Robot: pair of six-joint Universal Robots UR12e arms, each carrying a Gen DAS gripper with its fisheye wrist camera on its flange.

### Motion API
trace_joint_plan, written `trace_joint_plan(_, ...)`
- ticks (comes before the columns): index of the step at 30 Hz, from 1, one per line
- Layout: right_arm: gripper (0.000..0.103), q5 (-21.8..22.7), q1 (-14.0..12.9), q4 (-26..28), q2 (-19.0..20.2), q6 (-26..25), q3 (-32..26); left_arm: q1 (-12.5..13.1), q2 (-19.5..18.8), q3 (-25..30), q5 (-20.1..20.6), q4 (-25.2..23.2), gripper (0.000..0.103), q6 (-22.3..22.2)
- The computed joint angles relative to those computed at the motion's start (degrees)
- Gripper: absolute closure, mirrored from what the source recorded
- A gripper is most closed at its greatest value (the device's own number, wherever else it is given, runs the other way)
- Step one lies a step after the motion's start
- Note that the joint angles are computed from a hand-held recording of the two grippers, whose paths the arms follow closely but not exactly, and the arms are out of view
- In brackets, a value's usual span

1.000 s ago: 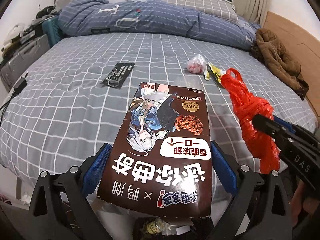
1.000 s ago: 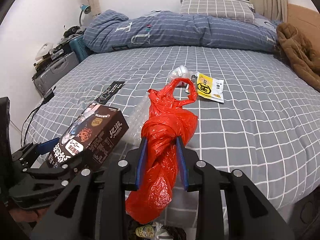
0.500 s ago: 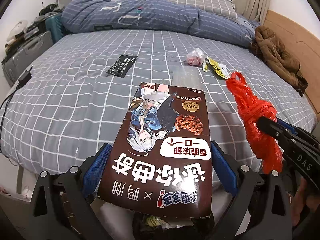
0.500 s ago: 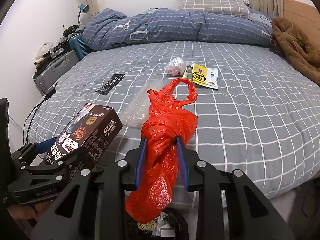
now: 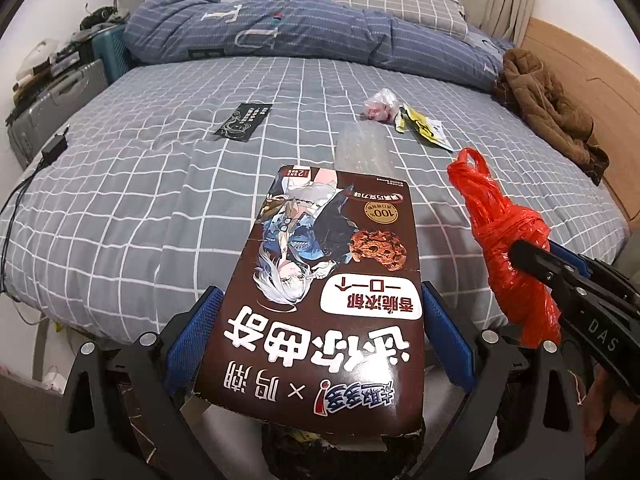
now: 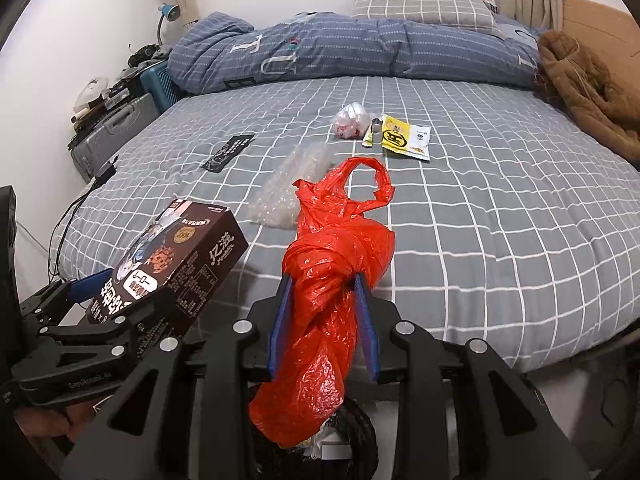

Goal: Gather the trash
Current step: 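Carry the snack box and red bag down over the black bin with both tools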

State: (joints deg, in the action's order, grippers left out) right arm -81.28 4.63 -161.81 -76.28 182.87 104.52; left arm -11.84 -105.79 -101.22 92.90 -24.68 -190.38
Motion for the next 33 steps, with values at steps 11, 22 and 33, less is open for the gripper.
trace_joint_plan(11, 0.072, -0.32, 0.36, 0.45, -2.03, -0.06, 2.69, -0.45, 2.05, -2.8, -0.29, -0.12, 0.01, -1.07)
trace_joint_plan(22, 0.072, -0.19, 0.61, 1.23, -4.22, 0.54, 6.14, -0.7, 4.57, -6.42, -0.65, -0.81, 0.01, -2.48)
trace_joint_plan(33, 0.072, 0.67, 1.18, 3.18, -6.24, 0.42, 9.14, -1.35, 6.53, -9.08, 0.23, -1.55, 0.01, -2.99)
